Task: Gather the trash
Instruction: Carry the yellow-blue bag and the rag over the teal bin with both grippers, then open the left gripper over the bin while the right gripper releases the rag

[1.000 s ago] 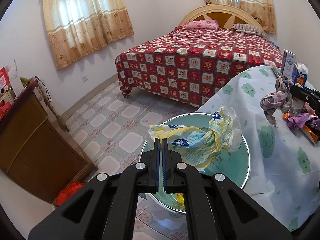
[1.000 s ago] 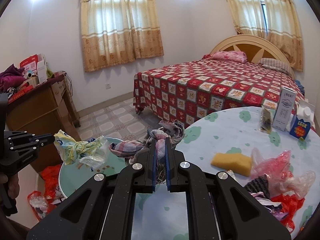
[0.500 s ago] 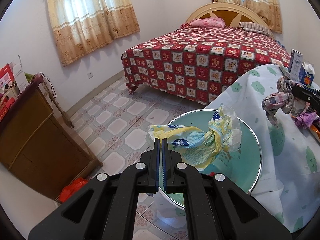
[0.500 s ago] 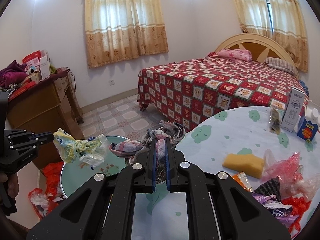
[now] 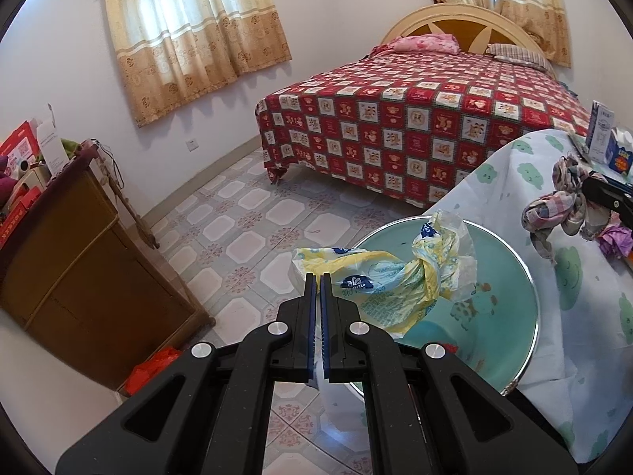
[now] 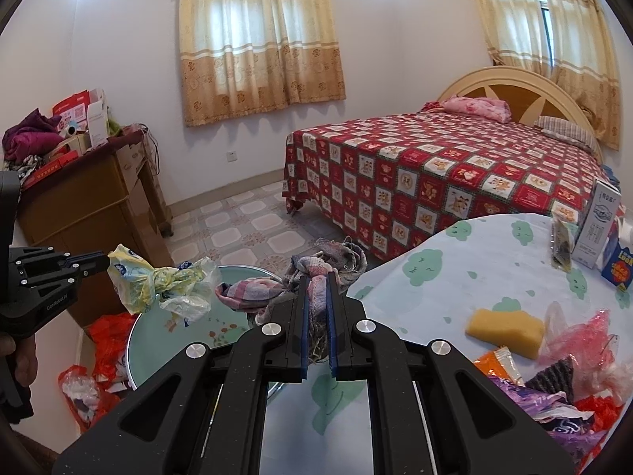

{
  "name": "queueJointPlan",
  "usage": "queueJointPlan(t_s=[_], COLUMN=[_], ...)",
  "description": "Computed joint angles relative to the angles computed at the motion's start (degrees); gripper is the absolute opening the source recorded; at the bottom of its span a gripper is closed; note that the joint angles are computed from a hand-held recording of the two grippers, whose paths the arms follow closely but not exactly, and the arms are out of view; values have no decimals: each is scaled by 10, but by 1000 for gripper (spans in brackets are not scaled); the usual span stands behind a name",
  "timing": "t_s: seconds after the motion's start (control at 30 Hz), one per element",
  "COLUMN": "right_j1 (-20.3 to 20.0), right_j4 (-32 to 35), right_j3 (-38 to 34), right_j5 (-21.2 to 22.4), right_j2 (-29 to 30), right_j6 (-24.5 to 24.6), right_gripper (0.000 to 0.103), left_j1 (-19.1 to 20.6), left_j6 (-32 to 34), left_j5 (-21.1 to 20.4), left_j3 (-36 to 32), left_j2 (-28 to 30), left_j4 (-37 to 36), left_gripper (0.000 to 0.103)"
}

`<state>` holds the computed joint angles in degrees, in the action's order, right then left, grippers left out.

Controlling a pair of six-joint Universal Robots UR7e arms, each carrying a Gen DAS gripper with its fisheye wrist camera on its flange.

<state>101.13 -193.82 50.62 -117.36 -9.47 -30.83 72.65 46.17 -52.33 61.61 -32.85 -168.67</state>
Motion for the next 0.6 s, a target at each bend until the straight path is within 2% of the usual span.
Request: queueJointPlan(t_s=[0.6], right_j1=[3], right_j4=[36], right_j3=[-20], right_j5=[16], right_j2=[11], right_j6=[-6], right_gripper=[8], left_j1=[2], left_j6=[-9], left_j5=[3], left_j3=[-7], left_j2=[0], left_j4=[10], left_gripper=[2])
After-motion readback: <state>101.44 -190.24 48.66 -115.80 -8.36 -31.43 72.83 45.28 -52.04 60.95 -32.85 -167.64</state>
